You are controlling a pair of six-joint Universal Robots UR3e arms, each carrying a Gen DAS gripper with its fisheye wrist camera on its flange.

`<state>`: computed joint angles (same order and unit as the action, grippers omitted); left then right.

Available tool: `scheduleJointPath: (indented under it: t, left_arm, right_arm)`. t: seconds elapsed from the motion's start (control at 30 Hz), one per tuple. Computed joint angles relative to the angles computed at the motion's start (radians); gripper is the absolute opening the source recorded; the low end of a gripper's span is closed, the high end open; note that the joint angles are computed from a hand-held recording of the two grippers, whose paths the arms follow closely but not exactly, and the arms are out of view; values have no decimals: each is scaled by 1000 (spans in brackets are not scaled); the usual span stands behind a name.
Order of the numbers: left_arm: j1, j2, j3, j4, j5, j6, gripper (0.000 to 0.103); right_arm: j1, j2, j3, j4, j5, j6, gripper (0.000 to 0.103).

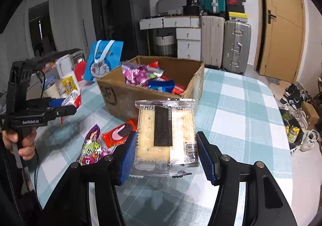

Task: Organize snacks
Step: 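Carry the cracker pack over the box with the right tool while the left tool carries the biscuit pack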

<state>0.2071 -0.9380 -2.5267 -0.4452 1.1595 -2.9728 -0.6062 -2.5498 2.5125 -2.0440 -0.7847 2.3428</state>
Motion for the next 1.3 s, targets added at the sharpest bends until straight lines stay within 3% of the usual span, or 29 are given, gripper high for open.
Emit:
scheduleJointPath:
  t: [0.27, 0.43, 0.6, 0.9, 1.07, 1.3]
  left_arm:
    - [-70, -101, 82, 65, 60, -71, 53]
    - [-68, -150, 150, 65, 60, -108, 53]
    - [-110, -238, 240, 86, 105, -147, 53]
    - [-192, -391, 380, 142, 173, -193, 53]
    - [-221, -475, 466, 147, 190, -209, 53]
    - [-248, -582, 578, 141, 218, -233, 53]
  right_arm:
    - [-116, -82, -66, 191, 92, -31, 59]
    - [-131, -74, -103, 209, 116, 3, 59]
    - [-109, -21, -126, 140, 119, 61, 59]
    - [-2, 138, -155, -120, 74, 248, 59]
    - [121, 293, -180, -361, -51, 416, 59]
    - [238, 447, -238, -499, -143, 513, 59]
